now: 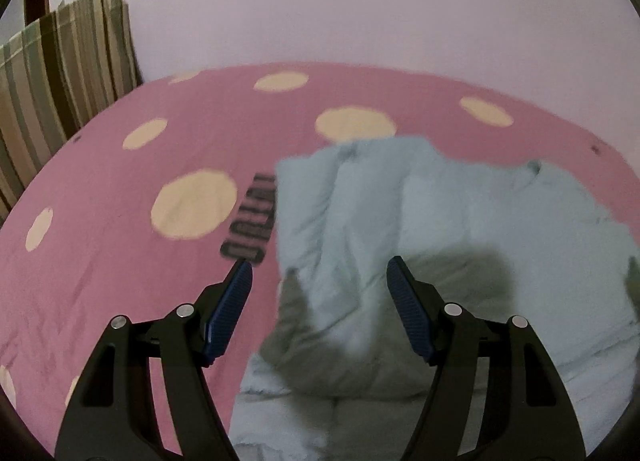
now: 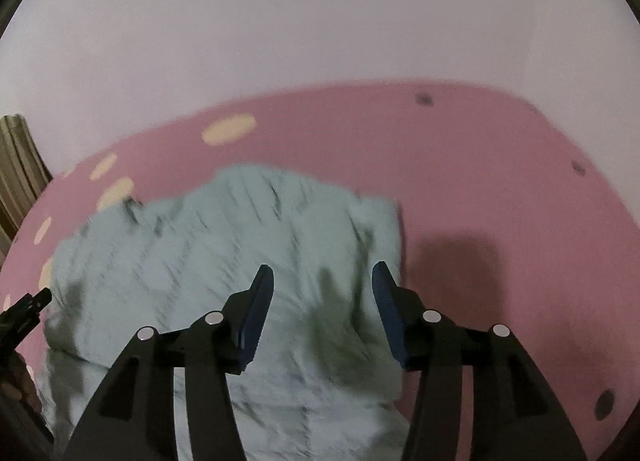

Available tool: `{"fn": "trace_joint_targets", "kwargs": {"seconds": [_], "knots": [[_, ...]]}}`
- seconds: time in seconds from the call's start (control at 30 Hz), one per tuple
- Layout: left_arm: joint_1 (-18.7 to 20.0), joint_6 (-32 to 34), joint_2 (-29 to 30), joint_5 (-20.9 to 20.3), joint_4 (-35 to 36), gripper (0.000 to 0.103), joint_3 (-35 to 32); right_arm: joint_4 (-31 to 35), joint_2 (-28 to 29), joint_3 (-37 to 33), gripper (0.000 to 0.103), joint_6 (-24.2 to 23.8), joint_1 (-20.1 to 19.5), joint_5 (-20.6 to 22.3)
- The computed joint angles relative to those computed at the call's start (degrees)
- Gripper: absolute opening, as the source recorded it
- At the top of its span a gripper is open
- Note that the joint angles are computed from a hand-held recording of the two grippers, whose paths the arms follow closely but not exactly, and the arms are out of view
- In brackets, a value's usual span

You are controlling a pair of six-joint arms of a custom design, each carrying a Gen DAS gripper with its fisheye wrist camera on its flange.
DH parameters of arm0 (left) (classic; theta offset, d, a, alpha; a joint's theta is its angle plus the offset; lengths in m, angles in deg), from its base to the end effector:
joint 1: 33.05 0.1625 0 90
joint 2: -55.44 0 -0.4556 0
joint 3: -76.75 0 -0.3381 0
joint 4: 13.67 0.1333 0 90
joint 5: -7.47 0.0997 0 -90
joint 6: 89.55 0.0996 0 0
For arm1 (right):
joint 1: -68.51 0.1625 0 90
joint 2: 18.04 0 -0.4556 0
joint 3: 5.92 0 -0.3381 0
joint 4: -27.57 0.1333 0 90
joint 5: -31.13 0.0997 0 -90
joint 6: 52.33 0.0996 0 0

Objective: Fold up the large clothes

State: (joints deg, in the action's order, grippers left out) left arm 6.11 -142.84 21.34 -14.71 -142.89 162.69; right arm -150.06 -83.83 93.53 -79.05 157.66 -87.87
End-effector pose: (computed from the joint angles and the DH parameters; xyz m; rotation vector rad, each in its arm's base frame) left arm -0.3812 -0.6013 0.0936 0.1098 2.0772 -0.9588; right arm 0.0761 -0.5985 0.4200 0.2164 -2.2753 0.9810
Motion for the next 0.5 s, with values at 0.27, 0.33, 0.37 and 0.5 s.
{"fn": "trace_joint_targets", "kwargs": {"seconds": [0.27,0.33,0.37,0.5], "knots": [[3.10,2.19,6.10,-1.49,2.38,0.070,-8.73,3.98,7.68,-6.37,0.051,-2.04,-0.26,0.03],[4.00,0.51,7.22,-1.57,5.12,0.070,-10.46,3.21,9.94,-7.25,0.051,-3.29,-0.33,-2.89],[4.50,0.20,7.85,-1.75,6.65,0.070,-11.54,3.58,10.75,-7.63,0.051,-3.63,-0.66,-3.68],[5.28,1.61,9.30,-2.01,8.07,0.070,-12.82,4.71,12.28,-7.94,0.052,-3.54,-2.08,-3.60]]}}
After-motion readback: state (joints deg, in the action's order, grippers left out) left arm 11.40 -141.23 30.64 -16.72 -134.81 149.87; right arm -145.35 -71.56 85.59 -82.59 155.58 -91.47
